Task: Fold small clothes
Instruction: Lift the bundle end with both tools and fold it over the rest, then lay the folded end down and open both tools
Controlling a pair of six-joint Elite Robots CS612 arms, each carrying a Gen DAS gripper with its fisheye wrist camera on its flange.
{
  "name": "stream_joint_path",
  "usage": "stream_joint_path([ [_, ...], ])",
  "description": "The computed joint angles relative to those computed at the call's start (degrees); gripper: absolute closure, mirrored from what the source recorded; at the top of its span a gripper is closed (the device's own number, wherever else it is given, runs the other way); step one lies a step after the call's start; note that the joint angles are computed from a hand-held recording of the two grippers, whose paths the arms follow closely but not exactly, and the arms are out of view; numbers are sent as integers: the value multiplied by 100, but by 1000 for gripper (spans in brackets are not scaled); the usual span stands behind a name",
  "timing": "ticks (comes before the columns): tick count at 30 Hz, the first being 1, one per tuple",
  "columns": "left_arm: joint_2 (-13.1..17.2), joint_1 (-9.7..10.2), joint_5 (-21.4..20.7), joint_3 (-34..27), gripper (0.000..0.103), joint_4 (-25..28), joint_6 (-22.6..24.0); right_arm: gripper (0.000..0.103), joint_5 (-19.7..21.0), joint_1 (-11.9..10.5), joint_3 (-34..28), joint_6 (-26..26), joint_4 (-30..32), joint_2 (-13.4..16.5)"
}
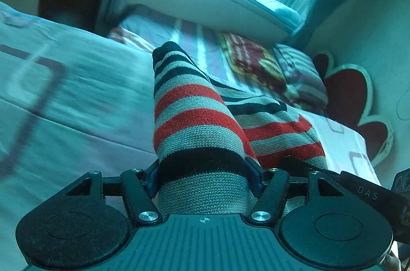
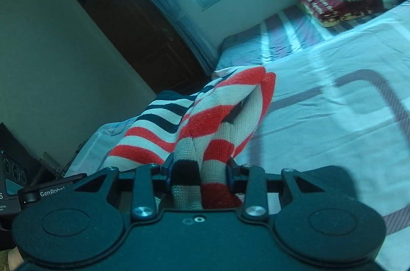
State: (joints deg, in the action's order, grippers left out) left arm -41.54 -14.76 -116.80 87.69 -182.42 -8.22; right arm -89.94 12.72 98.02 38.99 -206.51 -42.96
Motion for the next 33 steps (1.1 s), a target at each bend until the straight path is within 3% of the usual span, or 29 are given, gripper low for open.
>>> stream_joint_path([
  [6, 333, 509, -94, -601, 39, 488, 333, 67, -257, 399, -1079, 245, 505, 580],
  [13, 860, 803, -32, -1305, 37, 1108, 866, 67, -617, 647, -2021, 488, 1355, 1134],
  [15, 991, 839, 3, -1393, 26, 1184, 928, 65, -962, 724, -2144, 424, 1824, 1180],
  [16, 1042, 863, 2, -1389, 15, 1002, 954, 61, -1048, 741, -2152, 396, 1885, 1198],
  [20, 980, 889, 114, -1291, 11, 745, 1078, 55, -1590, 821, -2151, 240, 2065, 1119],
  [22, 927, 888, 247, -1193, 11, 277, 1143, 56, -2001, 895, -2215, 96, 2086, 1076],
  [25, 916, 854, 196, -1318, 11, 231, 1177, 60, -2398, 979, -2456, -336, 2014, 1111],
  [29, 953, 690, 714, -1461, 11, 620, 1333, 63, -2102, 952, -2793, -514, 2228, 1253],
  [33, 1041, 643, 817, -1600, 11, 1082, 1432, 70, -1792, 860, -2917, -54, 2991, 1304],
])
